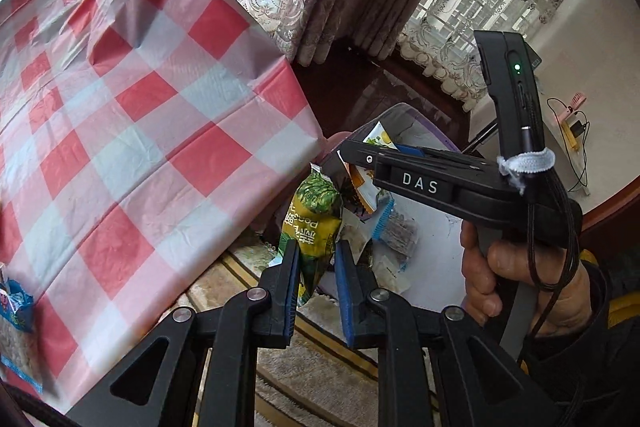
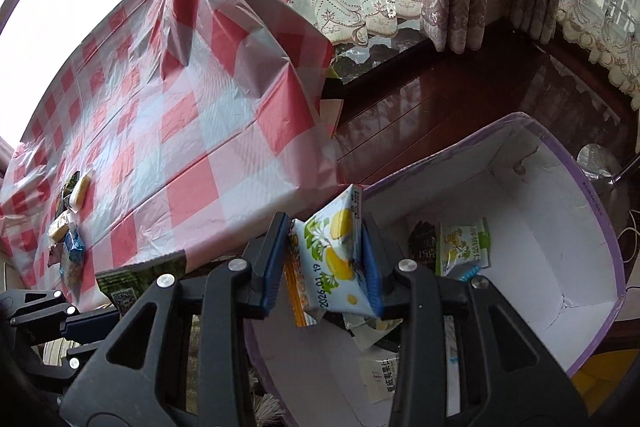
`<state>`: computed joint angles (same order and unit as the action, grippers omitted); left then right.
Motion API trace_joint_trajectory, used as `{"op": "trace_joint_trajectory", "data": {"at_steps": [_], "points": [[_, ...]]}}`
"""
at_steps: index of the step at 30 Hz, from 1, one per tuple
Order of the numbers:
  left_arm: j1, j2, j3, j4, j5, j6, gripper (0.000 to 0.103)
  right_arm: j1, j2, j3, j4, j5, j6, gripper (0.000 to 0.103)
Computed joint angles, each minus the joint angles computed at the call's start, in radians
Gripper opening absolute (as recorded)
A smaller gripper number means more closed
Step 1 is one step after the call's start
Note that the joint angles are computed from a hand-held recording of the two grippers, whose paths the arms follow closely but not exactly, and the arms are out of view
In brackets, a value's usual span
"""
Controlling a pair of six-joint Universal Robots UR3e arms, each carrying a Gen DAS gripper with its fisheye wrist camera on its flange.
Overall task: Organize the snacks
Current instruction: 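Carry both packets to the white box and open both tools to drop them, then move both tools back over the remaining snacks on the table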
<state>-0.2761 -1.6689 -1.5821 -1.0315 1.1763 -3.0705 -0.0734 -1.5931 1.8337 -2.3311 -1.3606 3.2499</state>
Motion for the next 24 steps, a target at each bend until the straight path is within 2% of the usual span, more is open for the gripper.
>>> {"op": "trace_joint_trajectory", "data": {"at_steps": [3,6,7,8,11,24], "points": [[-0.009,-0.041,0.030,-0.024,-0.055,0.007,0.020,-0.031,-0.015,0.008,0.011,-0.017,0.006,0.042],[-0.015,-0.062,0.048,-0.053,-0.077,0.019,0.023,-0.061,-0.027,0.010,0.032,-0.020,0.009,0.058],[-0.018,-0.061,0.048,-0.050,-0.068,0.013,0.029,-0.064,-0.030,0.009,0.033,-0.021,0.009,0.063],[-0.017,-0.055,0.043,-0.044,-0.066,0.006,0.038,-0.064,-0.032,0.007,0.035,-0.020,0.009,0.063],[0.000,-0.029,0.009,-0.008,-0.073,-0.012,0.054,-0.051,-0.024,-0.017,0.046,-0.022,0.011,0.063],[0.078,0.055,-0.093,0.047,-0.109,-0.041,0.059,0.079,0.041,-0.133,0.093,-0.068,0.036,0.065]]}}
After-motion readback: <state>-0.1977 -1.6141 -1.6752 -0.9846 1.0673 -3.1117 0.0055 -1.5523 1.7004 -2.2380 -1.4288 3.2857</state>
